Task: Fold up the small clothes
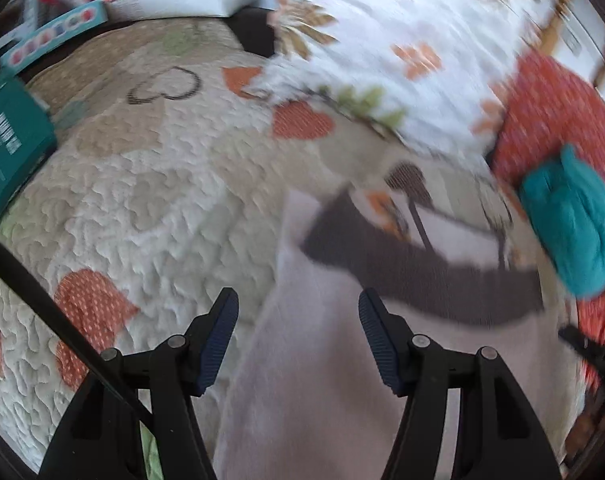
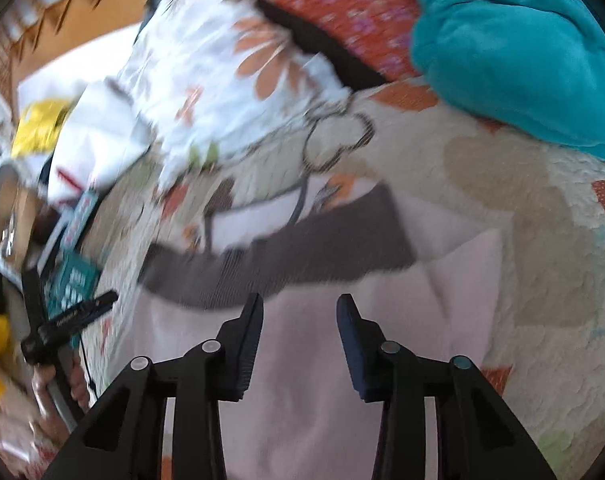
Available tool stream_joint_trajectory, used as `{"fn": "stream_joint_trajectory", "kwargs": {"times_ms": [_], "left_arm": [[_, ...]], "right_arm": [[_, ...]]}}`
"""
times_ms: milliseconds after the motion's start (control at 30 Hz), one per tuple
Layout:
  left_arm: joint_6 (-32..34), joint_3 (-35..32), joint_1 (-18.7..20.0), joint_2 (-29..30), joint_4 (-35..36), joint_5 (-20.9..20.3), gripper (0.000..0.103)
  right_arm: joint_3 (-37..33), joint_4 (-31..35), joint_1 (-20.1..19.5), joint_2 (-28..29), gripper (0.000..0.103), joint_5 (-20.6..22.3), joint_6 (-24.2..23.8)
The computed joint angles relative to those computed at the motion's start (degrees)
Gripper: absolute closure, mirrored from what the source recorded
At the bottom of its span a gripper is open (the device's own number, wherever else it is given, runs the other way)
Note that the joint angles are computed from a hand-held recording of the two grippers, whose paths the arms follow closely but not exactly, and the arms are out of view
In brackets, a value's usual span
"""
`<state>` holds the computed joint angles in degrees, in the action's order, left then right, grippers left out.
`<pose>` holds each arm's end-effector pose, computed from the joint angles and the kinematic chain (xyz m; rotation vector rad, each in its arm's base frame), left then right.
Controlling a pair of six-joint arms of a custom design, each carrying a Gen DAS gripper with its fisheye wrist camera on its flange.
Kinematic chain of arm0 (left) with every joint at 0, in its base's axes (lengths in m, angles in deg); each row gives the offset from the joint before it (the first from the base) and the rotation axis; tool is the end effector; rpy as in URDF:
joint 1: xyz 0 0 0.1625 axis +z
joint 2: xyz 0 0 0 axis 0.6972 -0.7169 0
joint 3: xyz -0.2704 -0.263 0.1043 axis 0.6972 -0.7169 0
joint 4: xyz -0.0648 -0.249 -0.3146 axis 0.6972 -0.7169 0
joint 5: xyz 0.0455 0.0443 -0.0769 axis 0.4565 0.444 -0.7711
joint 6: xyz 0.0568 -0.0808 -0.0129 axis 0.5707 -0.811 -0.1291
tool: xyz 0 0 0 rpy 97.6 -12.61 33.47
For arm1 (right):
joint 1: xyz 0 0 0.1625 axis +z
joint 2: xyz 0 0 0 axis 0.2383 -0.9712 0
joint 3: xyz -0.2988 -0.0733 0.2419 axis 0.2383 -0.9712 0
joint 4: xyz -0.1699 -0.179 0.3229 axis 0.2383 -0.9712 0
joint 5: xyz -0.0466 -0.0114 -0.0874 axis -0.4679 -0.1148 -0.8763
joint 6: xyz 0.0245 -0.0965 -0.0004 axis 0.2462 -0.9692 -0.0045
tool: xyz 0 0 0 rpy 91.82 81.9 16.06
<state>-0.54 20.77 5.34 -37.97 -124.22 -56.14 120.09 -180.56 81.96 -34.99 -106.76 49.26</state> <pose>-0.2651 -0.6260 0.1936 0.1874 2.4694 -0.7894 0.1622 -0.5754 0.3353 0.1007 -2.7326 0.8486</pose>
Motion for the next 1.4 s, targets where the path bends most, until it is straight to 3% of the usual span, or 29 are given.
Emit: {"fn": "stream_joint_trajectory", "kwargs": {"times_ms": [167,200,300,400,433,467,500,633,667,700,800,900,1000,1033,1067,1133,1167,1200,1233,1267,1300,1367,1400], "left_arm": [[1.5,4.3,-0.3,-2.7,2.6,-3.0,0.042],[1.8,5.0,-0.3,-3.2,2.9,-2.7,0.042],[2.6,7.0,-0.1,-4.6,4.3,-2.2,0.042],[2.6,7.5,0.7,-5.2,6.1,-3.8,0.042],[2.6,7.5,0.7,-5.0,6.7,-3.5,0.041],[2.7,7.4,0.5,-4.7,7.0,-2.7,0.040],[2.4,7.0,0.3,-4.4,7.9,-2.0,0.040],[1.0,5.7,0.0,-3.7,11.3,-0.7,0.036],[1.0,5.6,0.1,-3.7,11.4,-0.9,0.035],[1.1,5.6,0.2,-3.8,11.5,-1.0,0.034],[0.6,5.0,0.4,-3.7,12.7,-1.2,0.032],[-1.7,3.6,0.1,-3.3,15.6,-0.6,0.032],[-3.7,3.2,-0.6,-3.6,16.9,0.5,0.032],[-3.7,3.6,-1.0,-4.0,15.9,1.0,0.032],[-3.9,4.0,-1.5,-4.5,14.9,1.5,0.032],[-5.0,5.0,-2.5,-6.0,12.9,2.5,0.032],[-5.9,5.6,-3.0,-6.8,12.4,3.1,0.032],[-7.5,6.2,-3.6,-7.9,12.5,3.9,0.032],[-8.5,6.7,-3.9,-8.7,12.7,4.3,0.032],[-9.2,7.6,-4.2,-9.8,12.3,4.3,0.032],[-10.1,8.8,-4.3,-11.0,11.6,4.3,0.032],[-13.6,10.0,-3.9,-12.4,12.1,3.2,0.032],[-14.7,10.1,-3.4,-12.7,12.5,2.1,0.032]], "right_arm": [[4.1,0.7,0.2,-4.0,0.062,-6.7,-1.2],[6.3,-1.1,0.3,-5.3,0.061,-10.6,-2.3],[10.4,-2.2,0.2,-8.0,0.045,-16.2,-4.1],[13.8,0.7,-2.4,-11.5,0.044,-10.8,-2.4],[14.2,2.0,-3.3,-12.0,0.049,-8.5,-1.6],[14.2,3.8,-4.2,-12.3,0.080,-5.9,-0.9],[14.0,5.0,-4.6,-12.2,0.086,-4.8,-0.1],[12.4,7.0,-3.1,-12.1,0.092,-11.5,0.7],[12.0,7.6,-2.8,-11.9,0.100,-13.3,1.1],[12.0,7.4,-2.2,-11.7,0.101,-17.0,1.1],[11.7,8.7,-1.6,-11.2,0.100,-21.3,1.8],[11.2,6.6,0.3,-10.0,0.099,-28.6,2.3],[10.4,-0.3,2.4,-9.5,0.085,-30.6,1.6],[10.4,-3.5,2.9,-9.6,0.071,-29.9,0.8],[10.7,-9.0,3.9,-9.0,0.047,-29.2,-0.9],[11.8,-19.8,5.2,-7.6,0.021,-26.6,-4.9],[11.9,-22.2,6.1,-6.7,0.020,-25.5,-5.9],[11.3,-22.2,6.6,-5.3,0.020,-25.8,-6.2],[10.3,-19.8,7.0,-4.1,0.029,-26.0,-5.6],[9.1,-15.4,7.5,-3.5,0.051,-25.5,-3.8],[8.4,-12.1,7.9,-2.9,0.059,-24.5,-2.1],[8.0,-7.8,8.3,-2.2,0.072,-21.5,0.2],[8.0,-7.0,8.4,-1.5,0.072,-19.3,0.3]]}}
